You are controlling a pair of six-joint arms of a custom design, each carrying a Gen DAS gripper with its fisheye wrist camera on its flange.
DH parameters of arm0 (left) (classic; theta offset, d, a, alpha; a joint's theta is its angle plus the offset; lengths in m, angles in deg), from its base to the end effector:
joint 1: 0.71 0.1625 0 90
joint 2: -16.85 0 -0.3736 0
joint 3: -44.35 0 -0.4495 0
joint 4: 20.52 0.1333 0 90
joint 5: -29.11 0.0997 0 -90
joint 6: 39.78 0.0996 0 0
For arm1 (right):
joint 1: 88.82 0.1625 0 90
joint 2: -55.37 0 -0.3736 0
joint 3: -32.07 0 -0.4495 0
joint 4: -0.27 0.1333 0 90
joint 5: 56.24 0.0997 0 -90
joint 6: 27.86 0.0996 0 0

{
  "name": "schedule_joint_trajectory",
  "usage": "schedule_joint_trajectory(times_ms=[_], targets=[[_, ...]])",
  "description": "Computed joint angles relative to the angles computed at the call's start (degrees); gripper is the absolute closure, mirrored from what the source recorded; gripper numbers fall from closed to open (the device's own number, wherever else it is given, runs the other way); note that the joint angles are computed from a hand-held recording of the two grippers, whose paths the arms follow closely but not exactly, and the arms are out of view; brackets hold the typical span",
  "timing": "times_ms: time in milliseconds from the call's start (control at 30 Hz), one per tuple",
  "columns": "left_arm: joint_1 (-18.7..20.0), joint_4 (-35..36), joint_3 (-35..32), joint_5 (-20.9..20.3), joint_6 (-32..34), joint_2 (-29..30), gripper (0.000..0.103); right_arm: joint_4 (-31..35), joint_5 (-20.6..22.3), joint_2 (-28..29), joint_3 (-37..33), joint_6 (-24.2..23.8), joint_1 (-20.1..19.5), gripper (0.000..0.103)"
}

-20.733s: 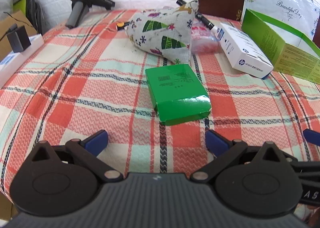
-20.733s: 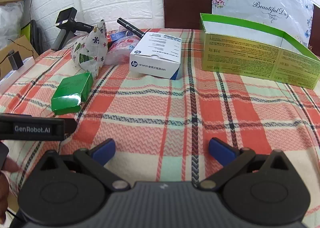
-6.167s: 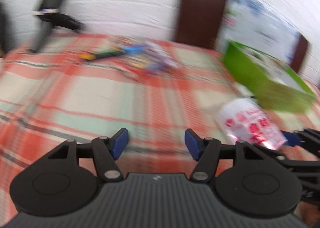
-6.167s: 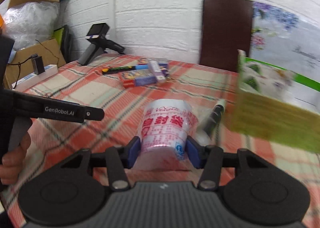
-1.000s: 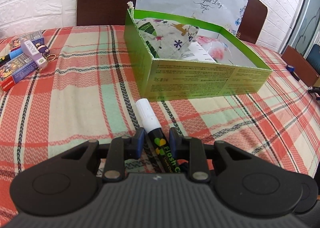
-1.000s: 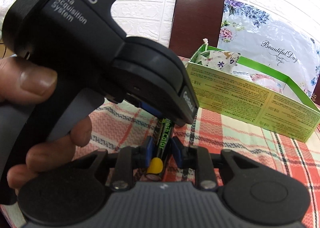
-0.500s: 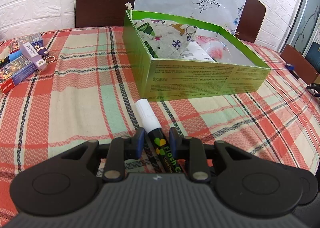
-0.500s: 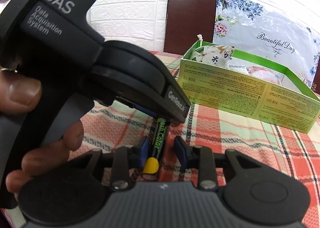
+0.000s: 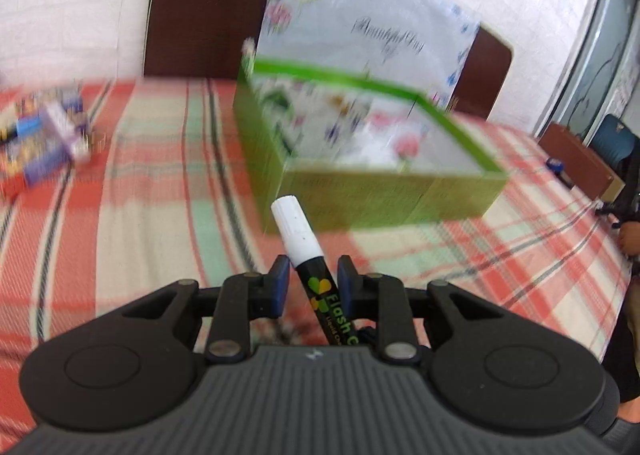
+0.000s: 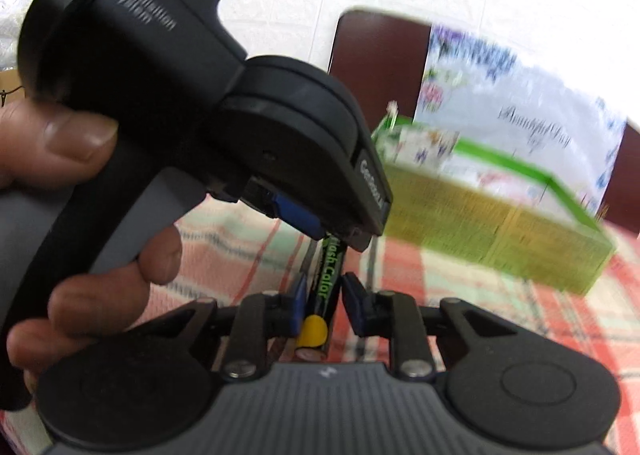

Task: Organize objects
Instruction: 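Carry the marker into the lime-green box and open the left gripper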

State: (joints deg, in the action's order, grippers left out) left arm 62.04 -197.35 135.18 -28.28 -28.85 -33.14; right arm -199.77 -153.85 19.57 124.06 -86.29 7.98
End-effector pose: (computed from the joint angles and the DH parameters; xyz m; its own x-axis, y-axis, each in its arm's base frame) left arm -0.1588 -0.7167 0.1681 -0.8492 0.1575 -0.5040 0.4880 0.5987 -0.6352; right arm 0.2012 -0.6726 0.0298 -0.4624 -0.5049 0.7289 -0.8859 0.2971 -0.3562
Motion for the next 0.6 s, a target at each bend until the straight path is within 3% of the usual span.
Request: schedule_joint_trajectory(times_ms=[100,300,500,600], targets=[[-1.02,-2.94,-1.47,0.07,3.44,0.9,0.075,-2.51,2.16,0.42,-1.31,-1.11,0.17,0.082],[-1.24,-0.2,-11.25,-1.17,4.56,6.07,0.075,-2.16,3.77,3.08,-8.78,-1.09,0.14,0.083],[-1.2,3.7,-24.44,-0.63,6.48,14.3,0.074,2.65,2.98,7.99,-20.91,-0.1,-0.17,0.085],[-1.19,5.61,-31.96,1.27,7.55,19.21,0.065,6.37,2.27,11.0,-27.79,0.93,-0.52,0.085]])
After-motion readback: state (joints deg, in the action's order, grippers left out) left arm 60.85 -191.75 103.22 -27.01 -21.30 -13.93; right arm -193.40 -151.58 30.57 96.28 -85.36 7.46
